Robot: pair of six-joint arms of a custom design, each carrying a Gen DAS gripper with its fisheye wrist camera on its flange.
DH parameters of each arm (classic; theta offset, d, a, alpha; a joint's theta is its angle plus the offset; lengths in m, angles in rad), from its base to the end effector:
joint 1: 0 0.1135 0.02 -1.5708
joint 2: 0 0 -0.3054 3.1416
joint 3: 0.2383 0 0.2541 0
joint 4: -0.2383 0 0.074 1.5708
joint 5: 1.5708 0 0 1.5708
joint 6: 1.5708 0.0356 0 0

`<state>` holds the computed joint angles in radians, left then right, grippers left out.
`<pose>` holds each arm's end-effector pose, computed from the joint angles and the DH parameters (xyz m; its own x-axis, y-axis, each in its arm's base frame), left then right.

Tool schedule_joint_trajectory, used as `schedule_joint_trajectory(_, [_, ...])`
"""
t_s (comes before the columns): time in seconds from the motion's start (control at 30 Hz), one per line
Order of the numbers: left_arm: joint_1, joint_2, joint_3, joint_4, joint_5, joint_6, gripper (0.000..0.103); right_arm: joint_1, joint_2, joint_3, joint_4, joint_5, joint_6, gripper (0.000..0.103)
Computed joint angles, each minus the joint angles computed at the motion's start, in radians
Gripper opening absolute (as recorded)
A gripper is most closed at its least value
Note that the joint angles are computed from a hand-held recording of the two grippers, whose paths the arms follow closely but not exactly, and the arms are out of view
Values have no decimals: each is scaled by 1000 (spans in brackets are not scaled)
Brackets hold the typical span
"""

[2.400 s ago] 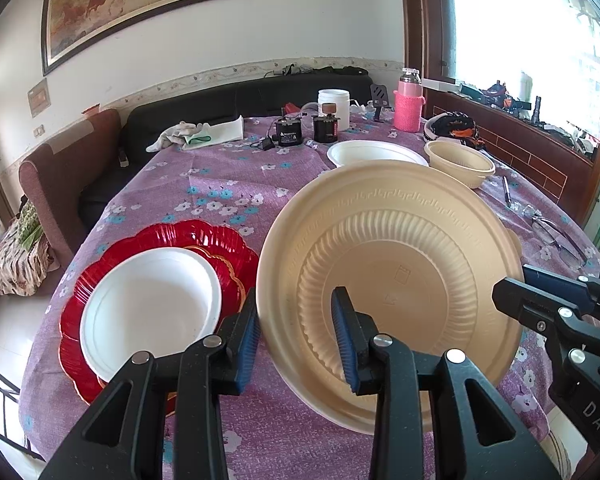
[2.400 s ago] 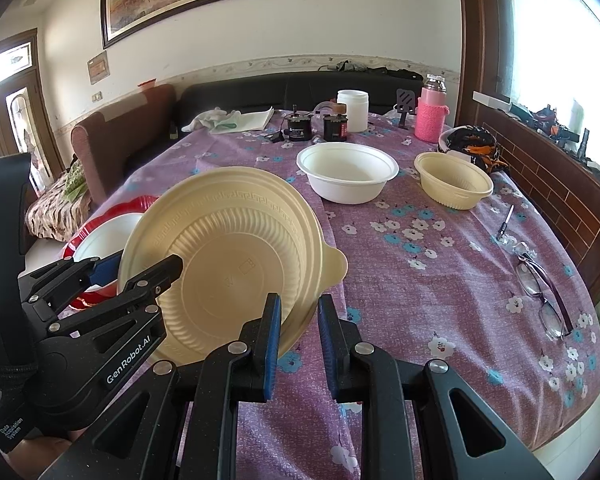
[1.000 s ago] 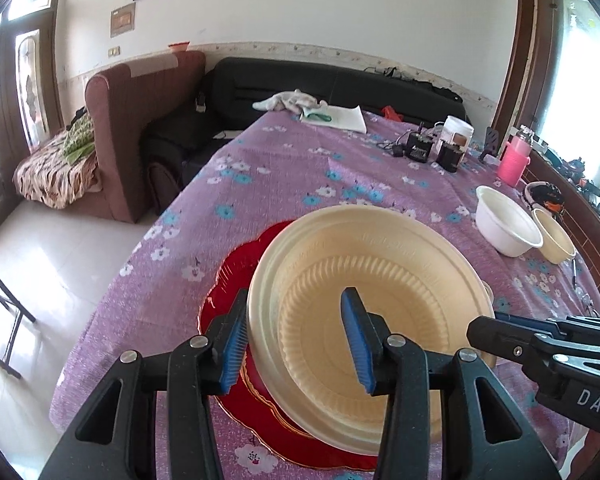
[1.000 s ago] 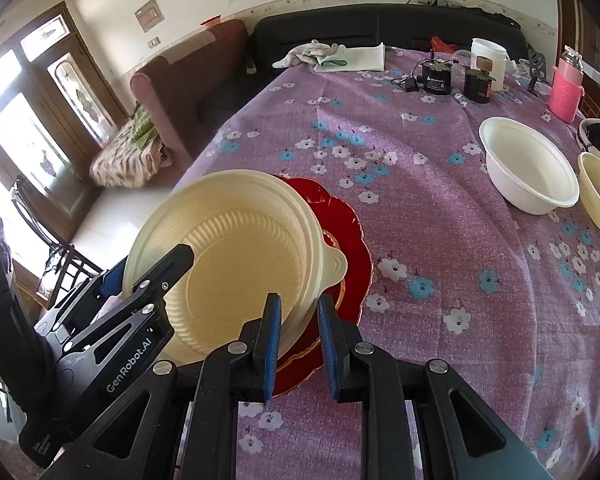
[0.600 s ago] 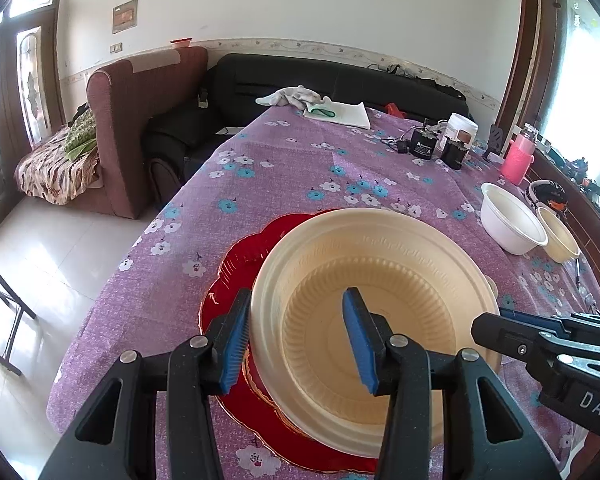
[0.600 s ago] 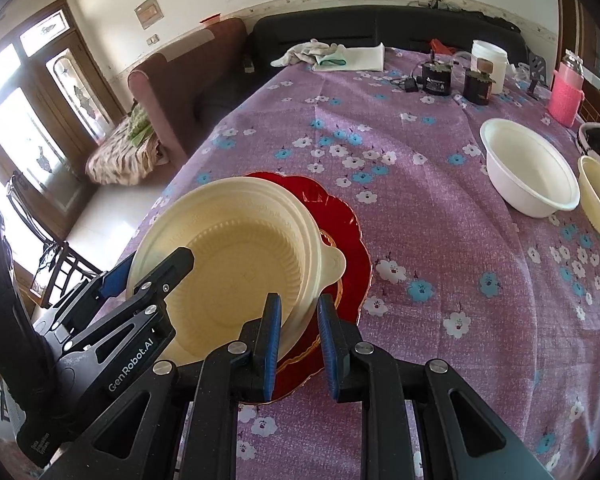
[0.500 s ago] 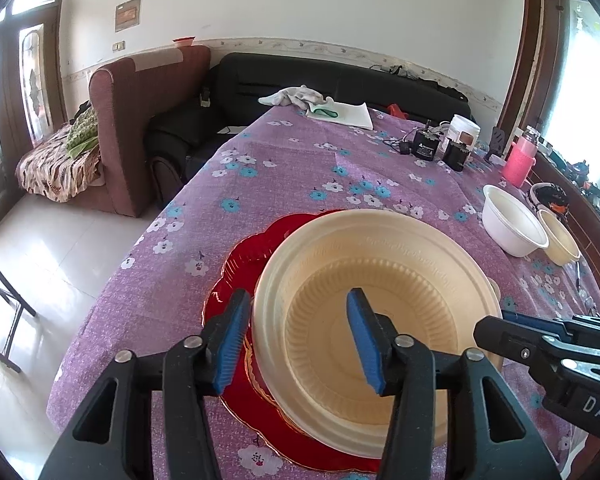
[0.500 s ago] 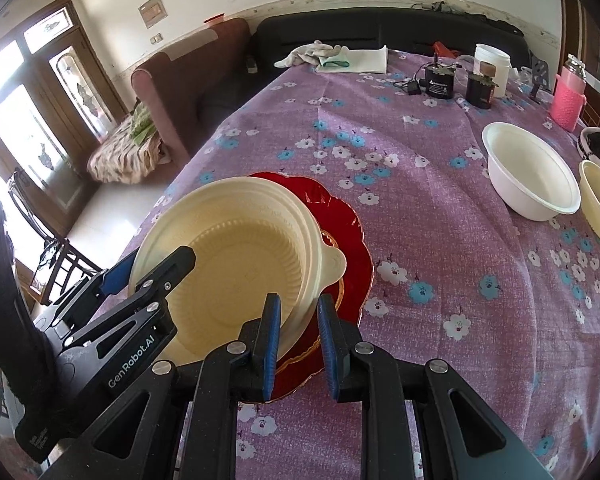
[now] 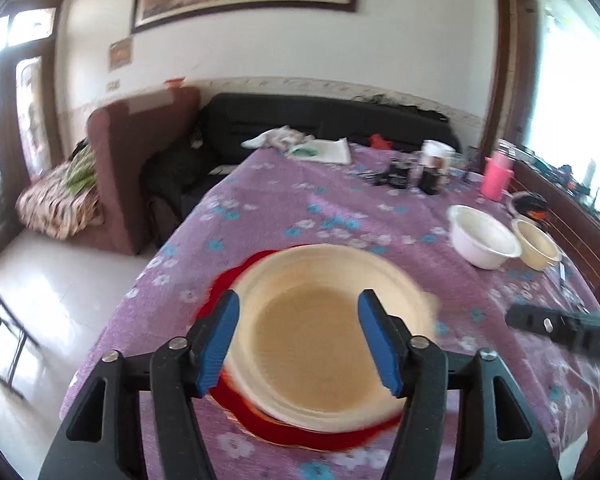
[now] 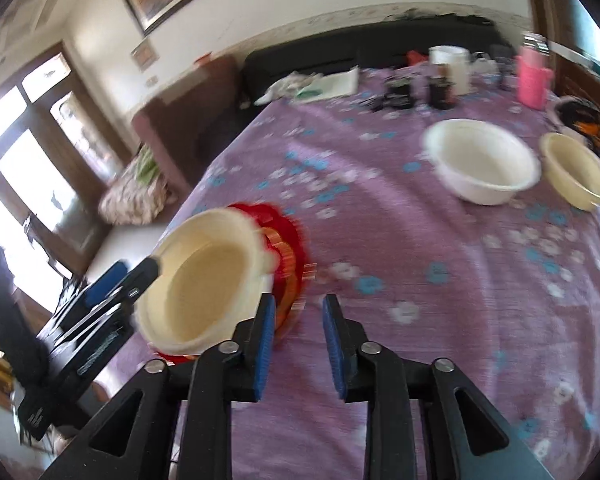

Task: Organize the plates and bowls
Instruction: 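Move the left tool to the other white bowl and grasp its rim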

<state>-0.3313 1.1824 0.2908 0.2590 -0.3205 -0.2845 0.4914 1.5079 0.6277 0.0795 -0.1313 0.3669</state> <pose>0.1862 -0.0522 0.1780 -0.5558 -0.0905 -0.8264 -0.0912 0.9947 -0.0476 0.2450 0.1364 0.1877 -0.7874 -0.0180 -0.6162 -0.2846 0.8973 0.3375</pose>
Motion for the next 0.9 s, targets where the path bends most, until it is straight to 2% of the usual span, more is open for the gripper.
schedule_joint_trajectory(0.1, [-174, 16, 16, -13, -92, -28, 66, -127, -43, -66, 43, -22, -3, 34])
schedule_joint_trajectory(0.2, [-340, 116, 50, 10, -152, -53, 70, -239, -28, -98, 75, -46, -14, 34])
schedule_joint_trajectory(0.33, [-449, 358, 147, 59, -86, -41, 70, -408, 50, -123, 139, -117, -33, 34])
schedule_joint_trajectory(0.43, [-451, 508, 240, 55, 5, -27, 70, -486, 125, -112, 165, -139, -50, 34])
schedule_joint_trajectory(0.53, [-430, 611, 346, 20, 37, -15, 70, -543, 177, -96, 183, -154, -68, 34])
schedule_joint_trajectory(0.67, [-371, 682, 483, -55, 91, -10, 70, -597, 228, -39, 170, -169, -85, 34])
schedule_joint_trajectory(0.9, [-276, 730, 668, -162, 164, -49, 70, -643, 253, 161, 37, -200, -81, 34])
